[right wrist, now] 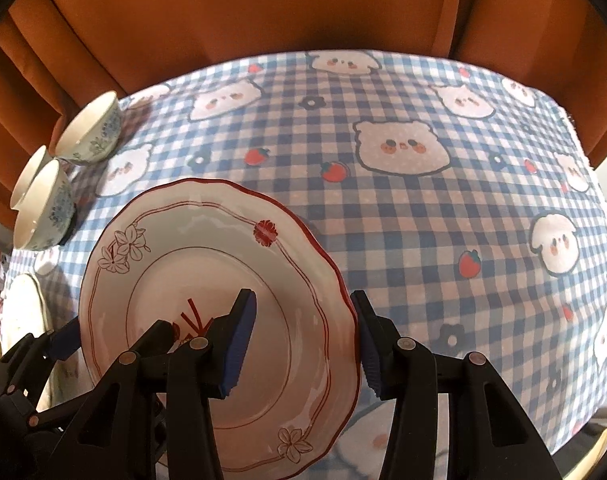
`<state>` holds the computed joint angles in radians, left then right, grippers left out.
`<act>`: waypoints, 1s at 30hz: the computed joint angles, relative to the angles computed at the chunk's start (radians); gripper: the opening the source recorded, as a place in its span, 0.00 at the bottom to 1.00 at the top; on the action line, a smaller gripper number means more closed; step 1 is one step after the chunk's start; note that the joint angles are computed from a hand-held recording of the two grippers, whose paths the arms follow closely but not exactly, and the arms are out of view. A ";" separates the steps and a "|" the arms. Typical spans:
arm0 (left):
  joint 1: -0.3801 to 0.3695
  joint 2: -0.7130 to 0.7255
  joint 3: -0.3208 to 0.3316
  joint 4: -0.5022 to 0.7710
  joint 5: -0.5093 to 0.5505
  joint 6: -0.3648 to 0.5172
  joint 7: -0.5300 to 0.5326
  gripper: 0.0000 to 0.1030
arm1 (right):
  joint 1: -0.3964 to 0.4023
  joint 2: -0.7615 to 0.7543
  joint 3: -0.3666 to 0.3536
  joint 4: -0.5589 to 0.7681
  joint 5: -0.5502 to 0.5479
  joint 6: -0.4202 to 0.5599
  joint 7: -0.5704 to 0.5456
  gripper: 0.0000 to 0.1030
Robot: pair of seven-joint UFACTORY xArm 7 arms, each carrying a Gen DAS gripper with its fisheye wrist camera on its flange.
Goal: Organize plates and bowls
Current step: 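Lift the red-rimmed plate and carry it over the stacked yellow-flower plates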
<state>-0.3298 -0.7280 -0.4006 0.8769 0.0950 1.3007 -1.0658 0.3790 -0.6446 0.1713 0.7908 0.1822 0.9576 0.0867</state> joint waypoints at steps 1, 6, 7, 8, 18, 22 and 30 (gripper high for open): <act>-0.006 -0.019 0.006 -0.004 0.001 0.011 0.007 0.66 | -0.001 -0.013 0.013 0.003 -0.002 0.010 0.022 0.50; -0.018 -0.138 0.039 -0.032 -0.009 0.071 0.067 0.66 | 0.012 -0.057 0.071 0.027 -0.010 0.043 0.118 0.50; -0.018 -0.166 0.044 -0.036 -0.006 0.086 0.088 0.66 | 0.016 -0.061 0.082 0.034 -0.013 0.047 0.139 0.50; -0.014 -0.185 0.045 -0.039 -0.006 0.096 0.106 0.66 | 0.020 -0.068 0.095 0.039 -0.014 0.051 0.165 0.50; 0.032 -0.440 0.093 -0.093 -0.030 0.211 0.286 0.65 | 0.067 -0.089 0.226 0.112 -0.061 0.080 0.398 0.50; 0.062 -0.531 0.114 -0.112 -0.039 0.257 0.349 0.65 | 0.087 -0.073 0.275 0.147 -0.087 0.090 0.479 0.50; 0.132 -0.708 0.177 -0.163 -0.046 0.372 0.461 0.65 | 0.134 0.011 0.370 0.223 -0.137 0.092 0.619 0.50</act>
